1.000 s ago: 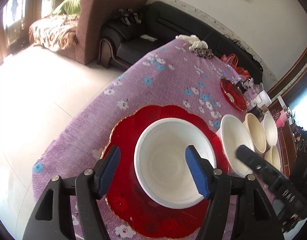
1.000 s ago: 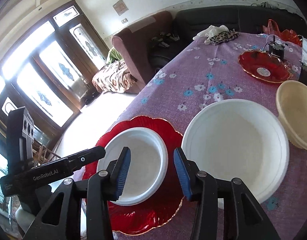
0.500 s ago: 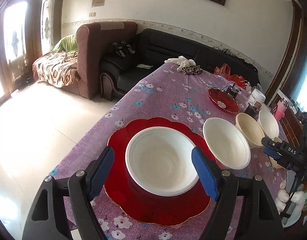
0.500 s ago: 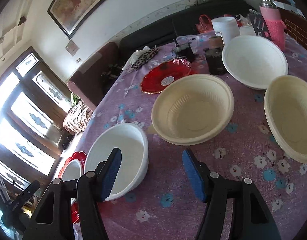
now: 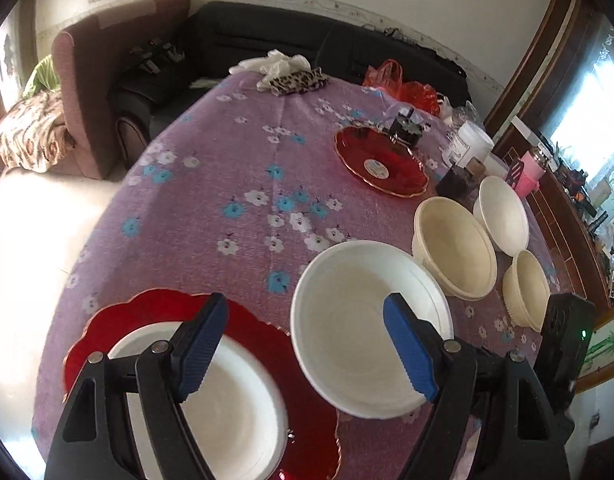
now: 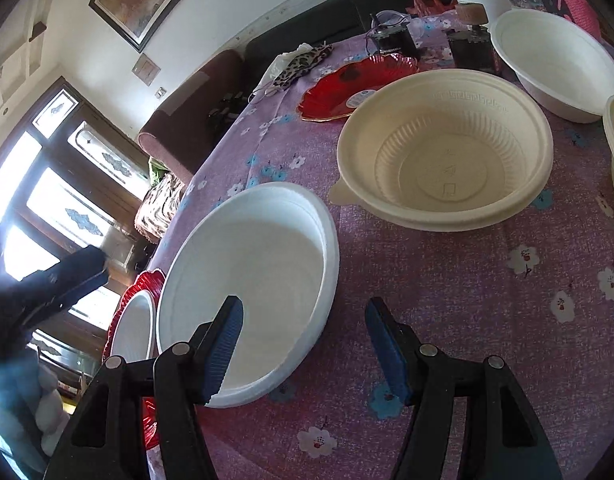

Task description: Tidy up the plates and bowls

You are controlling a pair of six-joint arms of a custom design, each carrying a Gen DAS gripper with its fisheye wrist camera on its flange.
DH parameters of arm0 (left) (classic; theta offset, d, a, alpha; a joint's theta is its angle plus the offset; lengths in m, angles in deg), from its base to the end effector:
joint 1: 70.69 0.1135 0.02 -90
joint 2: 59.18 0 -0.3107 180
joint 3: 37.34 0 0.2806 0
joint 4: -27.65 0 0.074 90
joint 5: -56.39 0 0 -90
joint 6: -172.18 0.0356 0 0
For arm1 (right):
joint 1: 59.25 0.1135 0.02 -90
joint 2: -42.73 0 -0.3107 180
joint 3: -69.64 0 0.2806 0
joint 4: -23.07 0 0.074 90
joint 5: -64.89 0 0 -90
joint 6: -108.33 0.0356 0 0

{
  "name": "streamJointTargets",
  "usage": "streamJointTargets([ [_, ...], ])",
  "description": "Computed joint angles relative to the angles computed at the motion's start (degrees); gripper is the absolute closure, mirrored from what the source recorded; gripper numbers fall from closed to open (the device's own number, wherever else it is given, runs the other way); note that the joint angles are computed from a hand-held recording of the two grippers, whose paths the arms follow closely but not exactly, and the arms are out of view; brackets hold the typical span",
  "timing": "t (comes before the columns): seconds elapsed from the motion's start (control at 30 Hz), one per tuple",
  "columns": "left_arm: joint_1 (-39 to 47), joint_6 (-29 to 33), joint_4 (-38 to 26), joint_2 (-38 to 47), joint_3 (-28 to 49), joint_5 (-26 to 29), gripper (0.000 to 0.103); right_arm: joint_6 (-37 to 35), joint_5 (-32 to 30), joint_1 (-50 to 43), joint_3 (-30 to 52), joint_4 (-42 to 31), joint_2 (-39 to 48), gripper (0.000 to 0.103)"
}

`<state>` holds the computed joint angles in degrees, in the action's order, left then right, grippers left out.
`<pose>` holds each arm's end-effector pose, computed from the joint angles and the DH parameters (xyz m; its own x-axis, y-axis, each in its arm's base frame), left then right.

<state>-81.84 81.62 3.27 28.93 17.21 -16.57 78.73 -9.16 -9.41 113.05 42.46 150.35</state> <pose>0.2932 -0.0684 0.1774 -0.8348 0.1550 -0.5284 0.3294 0.9095 -0.2535 0.2093 0.2328 0.0807 -0.7542 0.4026 -0.5188 0.0944 0.8483 0.5211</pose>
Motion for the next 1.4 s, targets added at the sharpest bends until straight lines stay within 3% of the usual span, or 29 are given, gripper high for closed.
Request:
streamJointTargets([
  [0.2,-3.33,-2.67,-2.52,12.84,8.2,-2.62,0.024,-2.41,-0.56,-0.14,1.39,0.84,2.68,0.034],
  [0.37,-4.22,-2.42,-2.42,15.17,9.18,-4.06,0.024,-1.94,-2.86,-1.37,-0.21,5.21,4.09,0.034],
  [0.5,-5.23,-1.98,-2.49,15.38,9.14,-4.68,0.024,-2.06,-0.51,-0.54,-0.81,5.09,3.13,0.034],
  [0.57,-5.89,-1.52,-2.13,15.09,8.8,-5.32,0.029,-2.37,0.65,-0.3,-0.58,4.47,3.08,0.036],
  [0.6,-6.39,-1.29,-1.93,14.76,8.48,-5.97,0.04,-2.2,0.69,-0.38,-0.67,4.76,3.23,0.039],
  [0.63,-6.79,-0.97,-1.97,14.5,8.3,-6.32,0.053,-2.04,0.45,-0.39,-0.95,5.34,3.4,0.05],
  [0.67,-7.09,-0.8,-1.97,14.22,8.07,-6.53,0.058,-1.87,-0.23,-0.7,-1.21,6.19,3.71,0.062],
  [0.73,-7.9,-1.09,-0.26,12.92,6.73,-7.98,0.073,-1.53,-0.51,-0.84,-1.48,6.64,3.87,0.073],
  [0.8,-7.8,-1.33,1.17,11.03,5.24,-7.42,0.075,-1.44,0.51,-0.32,-1.46,5.71,3.54,0.076],
  [1.07,-4.82,-2.82,-0.41,-1.58,0.0,-2.08,0.074,-0.12,7.9,4.32,-3.17,3.47,-3.29,0.08],
  [1.13,-3.25,-3.42,-1.35,-6.34,-1.84,-1.44,0.069,-0.47,8.51,5.62,-2.33,0.56,-6.4,0.08],
  [1.27,4.29,-2.22,-4.06,-15.39,-5.34,3.12,0.067,-3.08,9.7,8.73,2.53,-6.77,-9.95,0.08],
  [1.4,15.42,0.52,-6.28,-20.3,-7.91,8.74,0.067,-6.24,8.31,11.21,9.93,-11.71,-7.51,0.08],
])
